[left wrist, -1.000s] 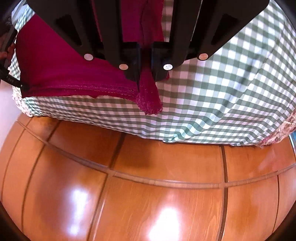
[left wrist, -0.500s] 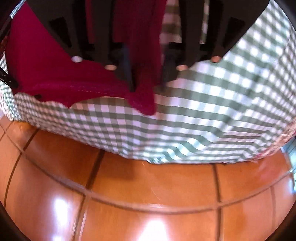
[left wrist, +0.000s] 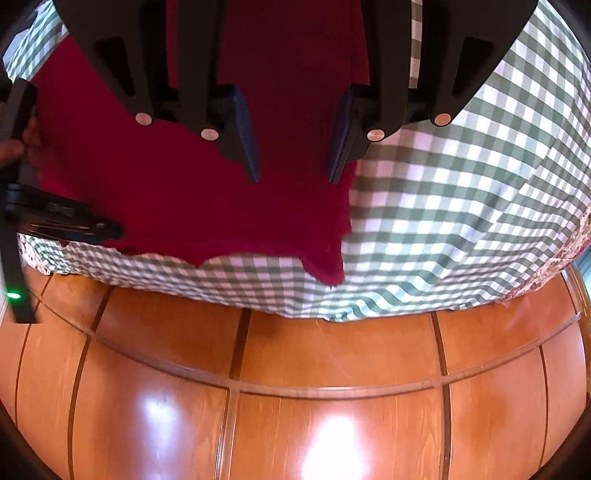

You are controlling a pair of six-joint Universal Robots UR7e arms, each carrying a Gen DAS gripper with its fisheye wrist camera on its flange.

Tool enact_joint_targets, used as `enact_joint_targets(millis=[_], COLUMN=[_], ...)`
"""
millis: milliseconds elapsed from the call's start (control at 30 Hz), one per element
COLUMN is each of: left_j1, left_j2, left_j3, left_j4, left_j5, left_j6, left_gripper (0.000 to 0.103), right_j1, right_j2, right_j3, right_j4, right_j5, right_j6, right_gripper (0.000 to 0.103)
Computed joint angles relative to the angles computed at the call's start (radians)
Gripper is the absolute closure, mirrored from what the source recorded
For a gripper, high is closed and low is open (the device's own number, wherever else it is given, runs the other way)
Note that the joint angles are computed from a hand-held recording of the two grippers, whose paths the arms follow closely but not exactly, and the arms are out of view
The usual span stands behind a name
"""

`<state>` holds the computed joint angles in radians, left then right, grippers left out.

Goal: Fold small clothes

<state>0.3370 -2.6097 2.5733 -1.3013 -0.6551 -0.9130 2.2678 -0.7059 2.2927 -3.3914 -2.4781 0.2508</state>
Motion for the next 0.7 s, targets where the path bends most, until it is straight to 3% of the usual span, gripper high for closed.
enact_joint_targets(millis=[67,133,300,500,533,600,700], left_j1=[0.02,0.027,0.126,0.334,0.343,0.355,0.344], left_j2=[0.0,-0.004,0.076,0.364,0.378,0.397,0.34], left_j3=[0.009,0.015,0.042,0.057,0.061,0.056,0.055], left_j4=[-0.028,-0.034,-0.235,-0.598,-0.631,-0.657,-0.628], left_j5=[-0.002,-0.002,0.02,0.058,0.065,0.061,0.042], left_j6=[0.03,0.041,0.156,0.309,0.325,0.32,0.298], left_gripper=[0.066,0.066,0.066,0.059,0.054,0.052,0.053], right_j1=[-0.039,-0.037,-0.009,-0.026,-0.037,-0.059,-0.102], right_j2=[0.018,0.022,0.018,0.011,0.011,0.024,0.023], right_j3=[-0.018,-0.018,-0.016,-0.03,-0.03,-0.027,0.005], right_j4=[0.044,0.033,-0.017,-0.064,-0.057,-0.062,-0.118], right_j5=[0.024,0.029,-0.002,-0.02,-0.015,-0.019,0.027], right_j6=[0.005,0.002,-0.026,-0.046,-0.041,-0.03,-0.002], right_gripper=[0.089,0.103,0.103,0.103,0.103,0.103,0.103])
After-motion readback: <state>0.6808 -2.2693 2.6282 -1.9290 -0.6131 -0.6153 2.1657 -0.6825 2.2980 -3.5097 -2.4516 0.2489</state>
